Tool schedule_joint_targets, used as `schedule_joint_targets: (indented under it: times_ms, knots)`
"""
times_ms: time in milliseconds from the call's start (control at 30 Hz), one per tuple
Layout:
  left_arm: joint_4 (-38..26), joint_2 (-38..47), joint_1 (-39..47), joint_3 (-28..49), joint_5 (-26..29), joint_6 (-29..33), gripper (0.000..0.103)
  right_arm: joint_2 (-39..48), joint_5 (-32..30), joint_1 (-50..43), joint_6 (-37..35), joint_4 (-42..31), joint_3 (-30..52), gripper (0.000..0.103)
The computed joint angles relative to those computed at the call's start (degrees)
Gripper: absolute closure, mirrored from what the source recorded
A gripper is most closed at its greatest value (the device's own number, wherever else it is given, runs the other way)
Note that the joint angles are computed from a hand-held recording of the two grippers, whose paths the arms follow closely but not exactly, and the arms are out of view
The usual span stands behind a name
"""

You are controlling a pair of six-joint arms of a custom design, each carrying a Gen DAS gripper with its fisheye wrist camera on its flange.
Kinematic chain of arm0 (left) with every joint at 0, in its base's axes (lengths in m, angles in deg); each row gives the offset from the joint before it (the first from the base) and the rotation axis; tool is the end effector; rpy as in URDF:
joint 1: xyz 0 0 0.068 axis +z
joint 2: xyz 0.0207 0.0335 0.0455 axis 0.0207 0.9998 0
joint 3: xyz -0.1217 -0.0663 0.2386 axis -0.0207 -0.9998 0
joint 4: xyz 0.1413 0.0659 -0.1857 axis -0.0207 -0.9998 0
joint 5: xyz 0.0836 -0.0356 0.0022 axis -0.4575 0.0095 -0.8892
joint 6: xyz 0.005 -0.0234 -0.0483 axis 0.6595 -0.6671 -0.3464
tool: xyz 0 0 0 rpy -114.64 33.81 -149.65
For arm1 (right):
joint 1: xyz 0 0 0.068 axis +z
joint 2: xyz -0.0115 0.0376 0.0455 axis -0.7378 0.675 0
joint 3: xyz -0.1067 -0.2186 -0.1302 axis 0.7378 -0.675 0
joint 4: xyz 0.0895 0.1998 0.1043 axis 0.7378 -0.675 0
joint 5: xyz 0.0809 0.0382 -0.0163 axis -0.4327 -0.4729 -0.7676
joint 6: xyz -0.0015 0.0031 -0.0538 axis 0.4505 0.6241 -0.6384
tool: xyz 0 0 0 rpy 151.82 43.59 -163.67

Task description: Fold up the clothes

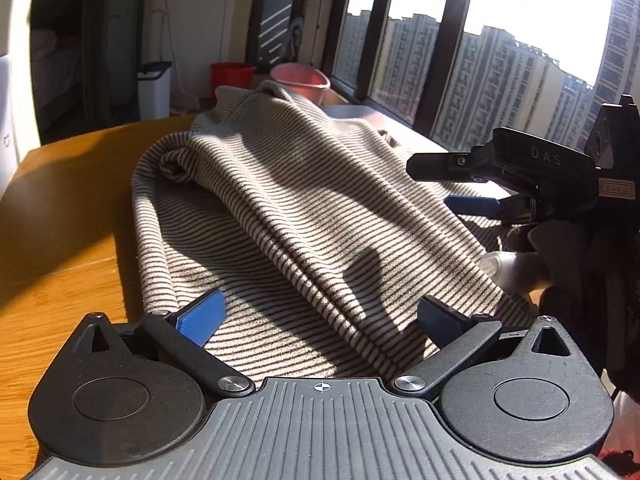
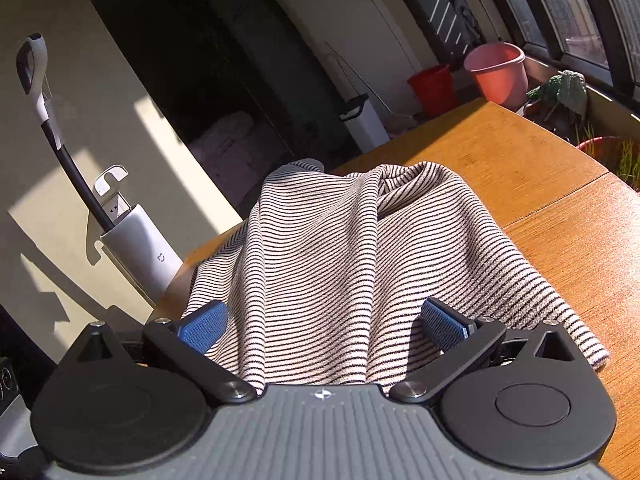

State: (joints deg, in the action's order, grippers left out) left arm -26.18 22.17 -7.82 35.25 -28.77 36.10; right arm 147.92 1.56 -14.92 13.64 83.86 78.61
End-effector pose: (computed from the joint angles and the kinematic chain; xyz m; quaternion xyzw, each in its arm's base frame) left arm 0.2556 -0.0480 0.1603 0.1231 0.8952 -0.1237 0.4101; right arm 0.3513 0.2275 0.1434 0.0067 0.8446 0.3222 0.4276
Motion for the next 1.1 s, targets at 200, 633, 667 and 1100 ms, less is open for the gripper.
schedule_joint_targets:
  times_ms: [200, 633, 667, 1100]
  knots:
    - [-11.3, -14.1, -2.1, -4.2, 4.0, 9.3, 0.000, -0.6, 0.4, 0.3, 0.7, 2.7, -2.2, 0.000]
    - [-5.2, -12.4, -19.4, -6.5, -15.7, 10.6, 0.020, -0.6, 0.0, 0.5, 0.6, 1.5, -1.3, 0.000]
    - [-4.1, -11.7, -19.1, -6.4, -15.9, 10.8, 0.026, -0.6, -0.2, 0.4, 0.7, 1.6, -1.4, 0.000]
    - [5.2, -12.4, -11.1, -6.4, -10.2, 7.8, 0.083, 0.0, 0.4, 0.6, 1.2, 3.9, -2.0, 0.000]
